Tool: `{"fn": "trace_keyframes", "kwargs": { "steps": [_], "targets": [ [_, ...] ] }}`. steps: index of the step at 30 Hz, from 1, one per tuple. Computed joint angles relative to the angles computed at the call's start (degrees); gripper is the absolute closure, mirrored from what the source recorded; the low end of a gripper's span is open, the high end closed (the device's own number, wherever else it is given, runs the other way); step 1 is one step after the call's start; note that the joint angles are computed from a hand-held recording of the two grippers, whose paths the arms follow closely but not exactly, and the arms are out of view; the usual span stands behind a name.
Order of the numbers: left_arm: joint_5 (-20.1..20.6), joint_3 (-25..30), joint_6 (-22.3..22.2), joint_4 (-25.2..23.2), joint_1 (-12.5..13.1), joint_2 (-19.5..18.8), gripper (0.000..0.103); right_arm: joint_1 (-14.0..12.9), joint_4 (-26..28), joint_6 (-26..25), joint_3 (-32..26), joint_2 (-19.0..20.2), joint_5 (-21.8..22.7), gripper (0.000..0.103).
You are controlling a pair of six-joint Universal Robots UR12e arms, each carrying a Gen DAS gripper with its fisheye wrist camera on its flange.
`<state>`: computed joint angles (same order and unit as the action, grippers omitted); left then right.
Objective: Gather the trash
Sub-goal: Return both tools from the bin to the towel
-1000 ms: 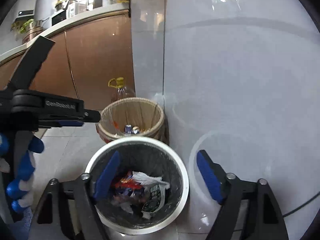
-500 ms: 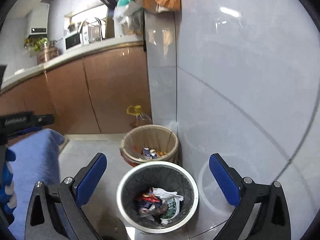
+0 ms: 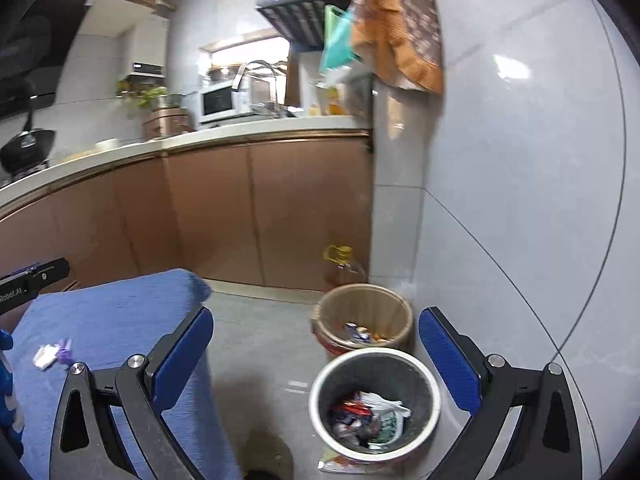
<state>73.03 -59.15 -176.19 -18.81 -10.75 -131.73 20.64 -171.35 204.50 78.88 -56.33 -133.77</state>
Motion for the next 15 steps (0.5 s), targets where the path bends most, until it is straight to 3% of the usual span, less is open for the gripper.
{"fn": "trace_keyframes", "kwargs": {
  "steps": [15],
  "targets": [
    [3.45, -12.06, -4.54, 11.60, 4.95, 6.60, 0.040, 3.58, -5.31, -7.82, -5.66, 2.79, 1.21, 0.000]
  ]
}}
